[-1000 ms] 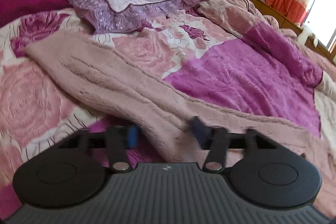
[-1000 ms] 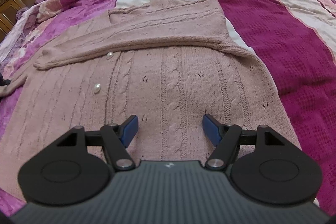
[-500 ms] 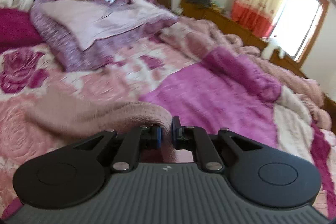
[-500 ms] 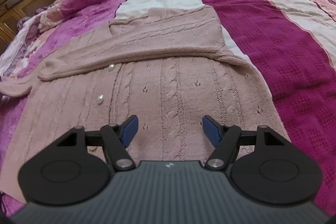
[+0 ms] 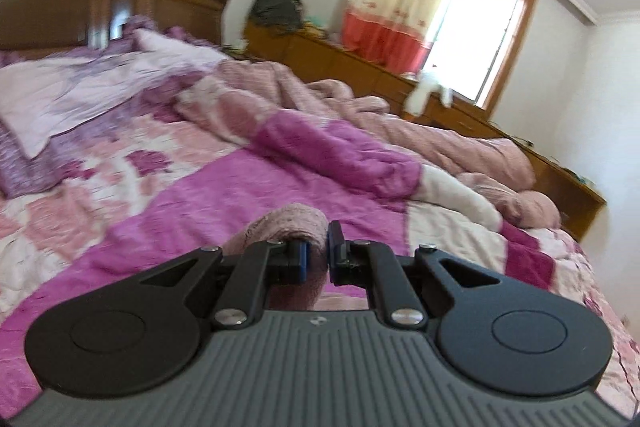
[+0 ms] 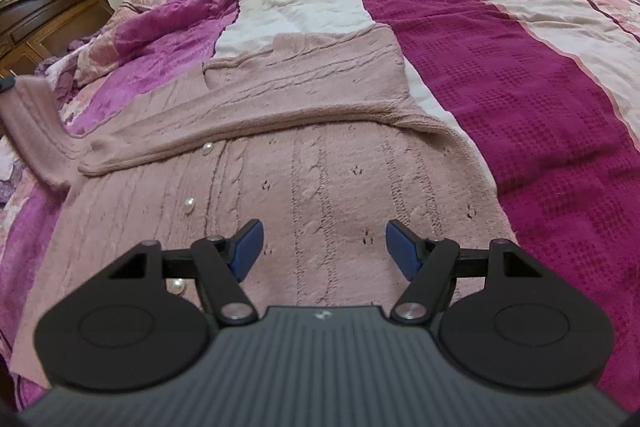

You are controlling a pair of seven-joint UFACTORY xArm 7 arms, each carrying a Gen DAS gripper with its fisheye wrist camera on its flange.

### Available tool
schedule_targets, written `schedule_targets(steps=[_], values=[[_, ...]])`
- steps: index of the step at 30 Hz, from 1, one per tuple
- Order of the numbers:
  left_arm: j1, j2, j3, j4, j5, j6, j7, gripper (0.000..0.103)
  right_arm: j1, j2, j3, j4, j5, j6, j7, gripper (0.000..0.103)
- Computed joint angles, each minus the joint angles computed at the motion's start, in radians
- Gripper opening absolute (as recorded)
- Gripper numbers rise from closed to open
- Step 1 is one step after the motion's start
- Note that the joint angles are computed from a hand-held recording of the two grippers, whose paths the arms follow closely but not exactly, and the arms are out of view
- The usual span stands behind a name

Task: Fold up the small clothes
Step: 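Fold the held sleeve across the cardigan body and open the left tool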

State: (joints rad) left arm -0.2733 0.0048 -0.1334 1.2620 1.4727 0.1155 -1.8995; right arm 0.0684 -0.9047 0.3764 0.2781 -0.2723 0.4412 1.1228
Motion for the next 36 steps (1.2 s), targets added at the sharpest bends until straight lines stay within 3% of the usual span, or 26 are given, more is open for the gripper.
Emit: schedule_targets(steps=[5,15,21,26,30,33,36], values=[[-0.067,0.062,-0.031,0.074,-0.086,0.027,0.125,0.01,0.0,-0.021,-0.01,-0.018,0.005,-0.012,0.004,0.07],[-0.254,0.25,-0.012,0.217,-0.223,0.092,0.334,0.01,-0.001,-0.055,-0.028,-0.055,0.027,-0.04,0.0,0.07],[-0.304,0.365,-0.018,0.264,-0.408,0.129,0.527,0.011,0.003,-0.064,-0.039,-0.075,0.045,-0.054,-0.009,0.07],[-0.292,0.431,-0.055,0.28,-0.598,0.157,0.727,0.012,0.002,-0.063,-0.046,-0.089,0.059,-0.062,-0.012,0.07],[-0.23,0.486,-0.155,0.31,-0.824,0.225,0.964,0.04,0.002,-0.063,-0.05,-0.099,0.07,-0.069,-0.008,0.07],[-0.238,0.475,-0.14,0.273,-0.873,0.187,1.008,0.05,0.002,-0.063,-0.046,-0.101,0.071,-0.071,-0.008,0.07],[-0.276,0.457,-0.1,0.264,-0.9,0.206,1.032,0.055,0.004,-0.063,-0.049,-0.102,0.073,-0.07,-0.012,0.07]])
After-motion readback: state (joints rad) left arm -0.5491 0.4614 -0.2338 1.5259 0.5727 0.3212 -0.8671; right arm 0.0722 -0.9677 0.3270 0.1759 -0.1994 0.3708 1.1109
